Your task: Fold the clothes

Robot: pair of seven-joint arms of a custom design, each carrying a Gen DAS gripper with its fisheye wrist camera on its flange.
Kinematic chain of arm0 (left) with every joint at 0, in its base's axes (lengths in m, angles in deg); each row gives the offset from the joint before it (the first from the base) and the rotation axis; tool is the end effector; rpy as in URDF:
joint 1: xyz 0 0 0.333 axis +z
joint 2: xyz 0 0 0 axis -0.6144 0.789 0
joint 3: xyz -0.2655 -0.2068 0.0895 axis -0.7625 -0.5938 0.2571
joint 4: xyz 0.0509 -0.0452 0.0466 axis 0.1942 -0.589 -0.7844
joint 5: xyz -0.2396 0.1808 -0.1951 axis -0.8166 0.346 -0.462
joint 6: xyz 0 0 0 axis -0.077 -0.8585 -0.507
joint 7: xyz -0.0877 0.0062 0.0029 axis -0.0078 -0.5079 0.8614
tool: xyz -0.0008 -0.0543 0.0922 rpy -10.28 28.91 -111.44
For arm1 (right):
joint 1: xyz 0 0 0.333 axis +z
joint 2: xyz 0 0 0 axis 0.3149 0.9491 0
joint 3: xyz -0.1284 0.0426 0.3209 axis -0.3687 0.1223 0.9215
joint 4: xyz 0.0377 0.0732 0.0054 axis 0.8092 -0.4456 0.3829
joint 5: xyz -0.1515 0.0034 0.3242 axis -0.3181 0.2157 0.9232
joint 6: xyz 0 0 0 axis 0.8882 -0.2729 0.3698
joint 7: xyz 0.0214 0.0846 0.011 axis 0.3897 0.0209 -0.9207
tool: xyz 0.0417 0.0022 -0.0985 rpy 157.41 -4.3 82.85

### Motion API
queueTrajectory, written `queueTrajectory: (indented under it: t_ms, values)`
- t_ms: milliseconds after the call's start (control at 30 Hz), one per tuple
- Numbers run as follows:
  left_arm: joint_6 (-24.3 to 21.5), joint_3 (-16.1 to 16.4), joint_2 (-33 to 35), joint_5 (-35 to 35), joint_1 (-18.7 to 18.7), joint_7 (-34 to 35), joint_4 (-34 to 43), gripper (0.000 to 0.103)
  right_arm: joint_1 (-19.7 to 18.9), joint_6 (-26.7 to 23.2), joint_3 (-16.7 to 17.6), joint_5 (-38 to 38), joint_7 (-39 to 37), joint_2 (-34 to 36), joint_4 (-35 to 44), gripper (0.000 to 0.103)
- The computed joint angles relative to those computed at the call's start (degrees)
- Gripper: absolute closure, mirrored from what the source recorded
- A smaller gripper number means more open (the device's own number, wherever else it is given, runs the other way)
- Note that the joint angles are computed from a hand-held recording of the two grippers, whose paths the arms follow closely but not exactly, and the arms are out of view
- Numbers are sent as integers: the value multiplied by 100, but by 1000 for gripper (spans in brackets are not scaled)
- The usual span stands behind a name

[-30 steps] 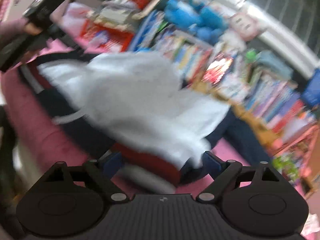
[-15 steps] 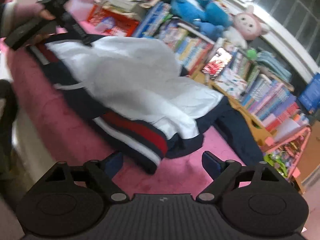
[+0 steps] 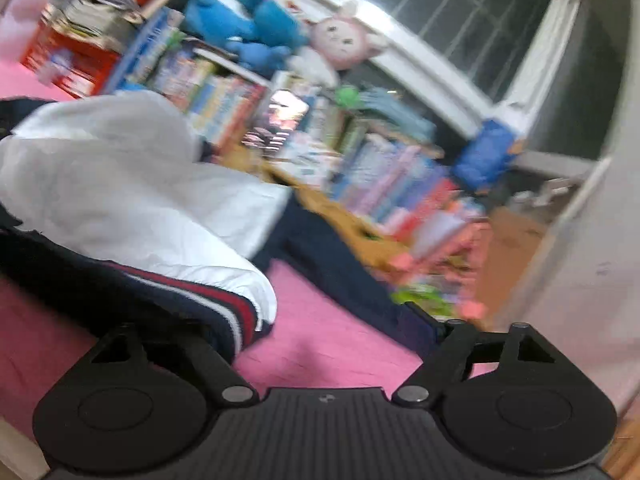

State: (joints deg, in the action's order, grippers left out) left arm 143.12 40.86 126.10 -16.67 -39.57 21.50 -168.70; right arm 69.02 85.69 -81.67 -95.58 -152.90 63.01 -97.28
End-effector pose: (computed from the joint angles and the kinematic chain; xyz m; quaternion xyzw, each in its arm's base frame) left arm 0.7015 -0.1626 0.2567 -0.4855 0.7493 -0.3699 0.2568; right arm 0.4691 0.4107 0.2270 -0.5169 0.5672 -0.6333 0.0996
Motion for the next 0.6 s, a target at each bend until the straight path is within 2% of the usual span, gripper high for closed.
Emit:
queueTrajectory:
  t_ms: [67, 167, 233, 333, 367, 433, 500, 600]
  values:
    - [70, -177, -37, 234, 162, 91, -151, 0, 154, -370, 57, 242, 30, -248, -289, 26]
    - [227, -382, -125, 626, 359, 250, -413, 0, 121, -498, 295, 625, 155, -631, -630, 25]
    - [318, -291, -198, 719, 277, 360, -536, 0, -12, -339, 400, 988, -5, -681, -673, 25]
    - [340, -52, -364, 685, 94, 510, -728, 0, -671, 1152, 647, 1385, -355, -1084, -1112, 27]
    - [256, -155, -408, 770, 202, 524, -783, 0, -840, 1685, 663, 1389, -373, -1269, -1338, 28]
    - [-55, -695, -467, 1148, 752, 531, -902, 0, -1153, 2793, 644, 1213, -293, -1748, -1867, 28]
    - [-212, -1353, -448, 1472, 1409, 557, -1021, 0, -1428, 3847, 640, 574, 138, -2366, -2467, 23]
    - [-146, -2061, -370, 1689, 2066, 445, -1072, 0, -1530, 4144, 699, -496, 968, -3090, -3031, 17]
